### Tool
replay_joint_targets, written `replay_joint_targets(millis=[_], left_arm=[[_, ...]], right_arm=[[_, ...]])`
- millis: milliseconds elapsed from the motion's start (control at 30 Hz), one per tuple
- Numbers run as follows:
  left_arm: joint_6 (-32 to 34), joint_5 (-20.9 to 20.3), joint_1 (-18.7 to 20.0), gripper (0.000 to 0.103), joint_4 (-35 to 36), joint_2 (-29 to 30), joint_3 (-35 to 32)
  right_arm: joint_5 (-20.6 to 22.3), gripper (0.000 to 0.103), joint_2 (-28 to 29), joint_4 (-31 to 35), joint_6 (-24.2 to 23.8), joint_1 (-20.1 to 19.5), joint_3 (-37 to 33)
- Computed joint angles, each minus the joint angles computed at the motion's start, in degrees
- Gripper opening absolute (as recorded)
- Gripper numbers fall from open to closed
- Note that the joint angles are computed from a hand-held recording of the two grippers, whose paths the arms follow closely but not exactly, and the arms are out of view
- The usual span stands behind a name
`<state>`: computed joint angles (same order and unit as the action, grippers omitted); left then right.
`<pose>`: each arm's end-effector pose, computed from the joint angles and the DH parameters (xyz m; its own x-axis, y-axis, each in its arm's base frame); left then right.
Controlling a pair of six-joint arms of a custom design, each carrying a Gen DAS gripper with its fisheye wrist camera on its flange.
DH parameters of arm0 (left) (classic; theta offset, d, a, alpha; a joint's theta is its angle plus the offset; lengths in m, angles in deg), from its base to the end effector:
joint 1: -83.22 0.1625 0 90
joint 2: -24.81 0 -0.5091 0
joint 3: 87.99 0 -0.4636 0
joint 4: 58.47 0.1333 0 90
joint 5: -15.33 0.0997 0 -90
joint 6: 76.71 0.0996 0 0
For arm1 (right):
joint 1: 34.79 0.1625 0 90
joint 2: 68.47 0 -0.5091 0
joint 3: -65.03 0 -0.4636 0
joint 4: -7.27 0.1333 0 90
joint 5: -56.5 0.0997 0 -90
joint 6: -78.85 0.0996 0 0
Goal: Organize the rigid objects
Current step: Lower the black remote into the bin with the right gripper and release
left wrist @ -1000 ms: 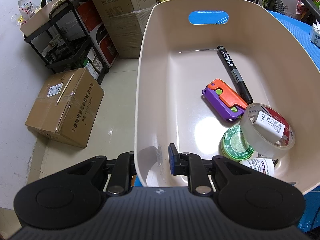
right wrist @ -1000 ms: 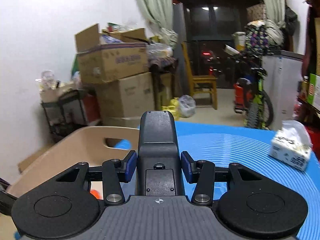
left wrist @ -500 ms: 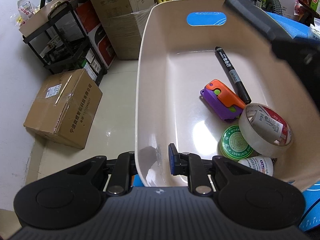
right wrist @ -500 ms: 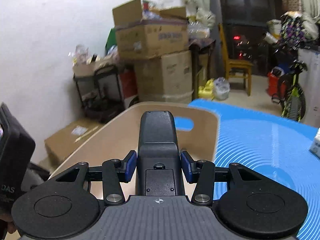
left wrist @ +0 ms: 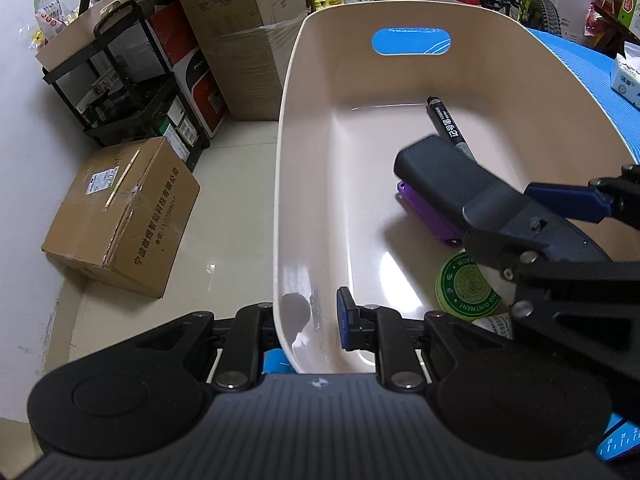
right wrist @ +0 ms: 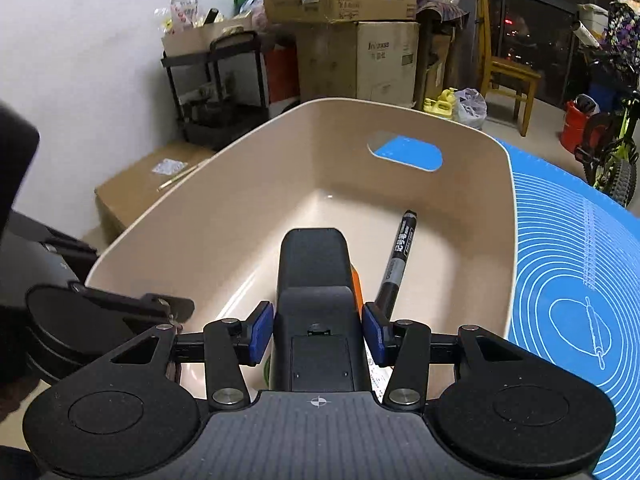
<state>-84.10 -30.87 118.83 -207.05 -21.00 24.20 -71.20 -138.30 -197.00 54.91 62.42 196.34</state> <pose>-0.3941 -0.5310 0.0180 -0.4446 0.5620 -0.6975 0.7546 0.6546 0.0464 0.1371 -0.5068 0.2648 -0.7425 0.1074 0.6612 -0.4127 0.7041 -0.5778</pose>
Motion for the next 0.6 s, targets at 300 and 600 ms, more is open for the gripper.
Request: replay_joint_targets(millis=[300,600], left_arm=[[-0.6,0.2,-0.3,0.020,-0.5,-0.4,0.3],[-0.7,2.3,-1.6,0.054,-4.2,-2.0,2.1]], right_arm=[[2.8,0.061,-2.6,-1.4,1.5,-0.1,1.5],[2.1,0.079,-5.4,-5.7,5.0,1.4,3.5]])
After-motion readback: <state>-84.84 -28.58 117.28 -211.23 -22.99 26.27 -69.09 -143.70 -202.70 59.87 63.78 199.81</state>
